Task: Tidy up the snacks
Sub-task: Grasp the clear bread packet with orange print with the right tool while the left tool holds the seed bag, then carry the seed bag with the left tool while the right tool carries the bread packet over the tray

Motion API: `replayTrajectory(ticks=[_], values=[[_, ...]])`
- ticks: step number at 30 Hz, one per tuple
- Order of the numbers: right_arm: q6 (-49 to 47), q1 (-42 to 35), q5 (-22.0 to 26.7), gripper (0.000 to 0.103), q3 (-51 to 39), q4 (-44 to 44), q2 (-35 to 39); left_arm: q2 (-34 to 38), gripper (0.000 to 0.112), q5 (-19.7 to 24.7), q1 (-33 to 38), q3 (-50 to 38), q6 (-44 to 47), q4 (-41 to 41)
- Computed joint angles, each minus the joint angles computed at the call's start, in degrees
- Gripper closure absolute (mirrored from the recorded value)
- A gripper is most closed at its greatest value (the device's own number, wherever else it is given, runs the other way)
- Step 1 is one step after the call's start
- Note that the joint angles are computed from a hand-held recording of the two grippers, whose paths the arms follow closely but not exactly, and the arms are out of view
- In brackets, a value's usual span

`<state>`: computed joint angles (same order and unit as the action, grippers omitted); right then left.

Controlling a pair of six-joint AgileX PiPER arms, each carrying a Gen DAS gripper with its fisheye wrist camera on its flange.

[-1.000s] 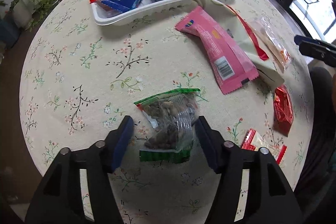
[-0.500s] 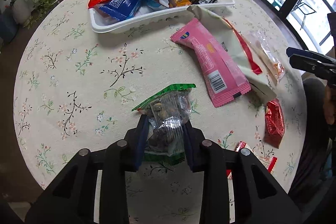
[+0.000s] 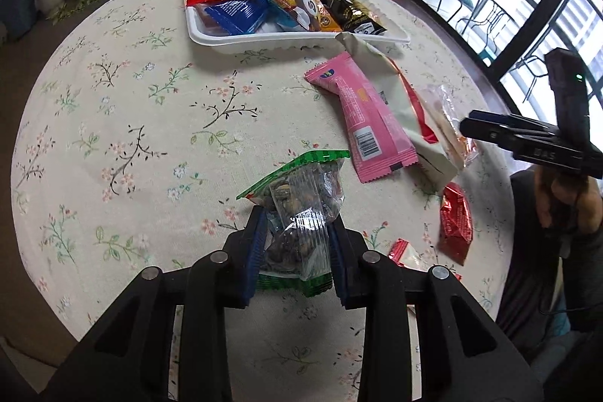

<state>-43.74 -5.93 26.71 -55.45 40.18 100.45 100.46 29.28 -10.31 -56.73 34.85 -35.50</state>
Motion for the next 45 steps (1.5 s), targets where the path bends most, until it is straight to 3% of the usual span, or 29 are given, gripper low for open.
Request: replayTrajectory(ticks=[6,9,12,16,21,25,32,39,45], values=[[12.92,4.20,-2.31,0.049,-3.25,-14.07,4.09,-0.42,0.083,-0.78,0.48,1.44,3.64,-4.72],[16.44,5.98,-5.91,0.053,-1.68,-18.97,3.78,0.00,0.083,-0.70,0.57,1.52,4.90,-6.07],[22.67,7.13,-7.14,0.063,-1.31,-25.87,3.50,0.42,0.083,-0.87,0.50,1.72,6.34,-7.65],[23.96,7.31,-7.33,0.069,-0.95,-28.11,3.13,0.99,0.083,-1.15,0.27,1.78,7.53,-9.21],[19.24,6.53,-8.11,0.073,0.85,-23.84,1.95,1.02,0.083,-1.42,0.27,2.04,8.42,-10.44],[11.35,4.55,-7.23,0.074,1.60,-15.03,0.96,0.26,0.083,-1.13,1.06,2.67,10.23,-12.45],[-2.81,-2.31,-0.69,0.074,0.88,2.83,-1.13,-1.00,0.083,0.88,3.34,2.19,12.05,-14.44],[-2.09,-9.16,5.48,0.074,-5.49,6.11,-0.45,-1.29,0.083,5.10,6.87,-5.41,8.95,-11.49],[3.17,-10.40,9.08,0.074,-16.21,4.71,0.78,3.71,0.083,9.87,7.07,-21.89,0.18,-3.75]])
